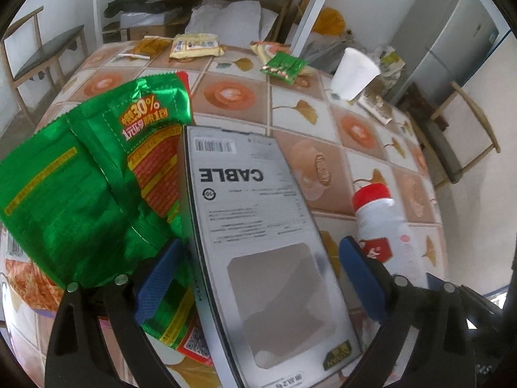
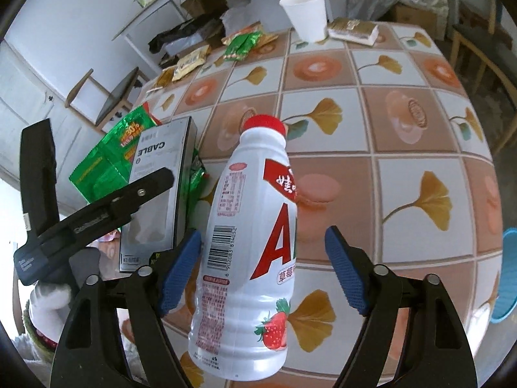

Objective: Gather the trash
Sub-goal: 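Grasp the grey CABLE box with the left gripper while the right gripper grasps the white drink bottle, then lift the CABLE box with the left gripper while the right gripper lifts the bottle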

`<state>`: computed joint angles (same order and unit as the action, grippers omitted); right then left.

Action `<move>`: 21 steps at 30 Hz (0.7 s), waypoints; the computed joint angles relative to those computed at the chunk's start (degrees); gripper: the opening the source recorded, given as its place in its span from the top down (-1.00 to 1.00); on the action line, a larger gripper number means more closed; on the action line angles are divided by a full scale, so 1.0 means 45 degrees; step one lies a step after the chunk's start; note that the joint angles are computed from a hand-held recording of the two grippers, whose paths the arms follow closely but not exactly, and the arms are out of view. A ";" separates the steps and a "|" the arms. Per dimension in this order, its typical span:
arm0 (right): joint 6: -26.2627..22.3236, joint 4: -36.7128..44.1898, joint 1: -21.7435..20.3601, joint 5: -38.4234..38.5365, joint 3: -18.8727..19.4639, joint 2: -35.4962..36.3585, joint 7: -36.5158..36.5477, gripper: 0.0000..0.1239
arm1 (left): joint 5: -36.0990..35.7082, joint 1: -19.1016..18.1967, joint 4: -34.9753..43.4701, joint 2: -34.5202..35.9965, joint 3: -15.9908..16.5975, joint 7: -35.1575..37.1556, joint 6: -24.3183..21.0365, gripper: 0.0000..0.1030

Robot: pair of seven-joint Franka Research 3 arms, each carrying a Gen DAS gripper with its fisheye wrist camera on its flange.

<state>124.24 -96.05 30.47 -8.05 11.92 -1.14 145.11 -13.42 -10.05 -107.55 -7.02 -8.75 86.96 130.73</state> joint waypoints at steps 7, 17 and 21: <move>0.0618 -0.0343 -0.0032 0.0808 -0.0045 -0.0083 -0.0582 0.02 | 0.0637 0.0055 -0.0020 0.0141 -0.0081 -0.0366 0.0077 -0.84; 0.0477 -0.0283 -0.0040 0.0784 0.0006 -0.0115 -0.0544 0.05 | 0.1501 -0.0012 0.0124 0.0165 -0.0231 -0.0925 -0.0125 -0.84; 0.0316 -0.0190 -0.0014 0.0603 0.0037 -0.0072 -0.0451 -0.01 | 0.1844 -0.0053 0.0133 0.0170 -0.0284 -0.1045 -0.0138 -0.84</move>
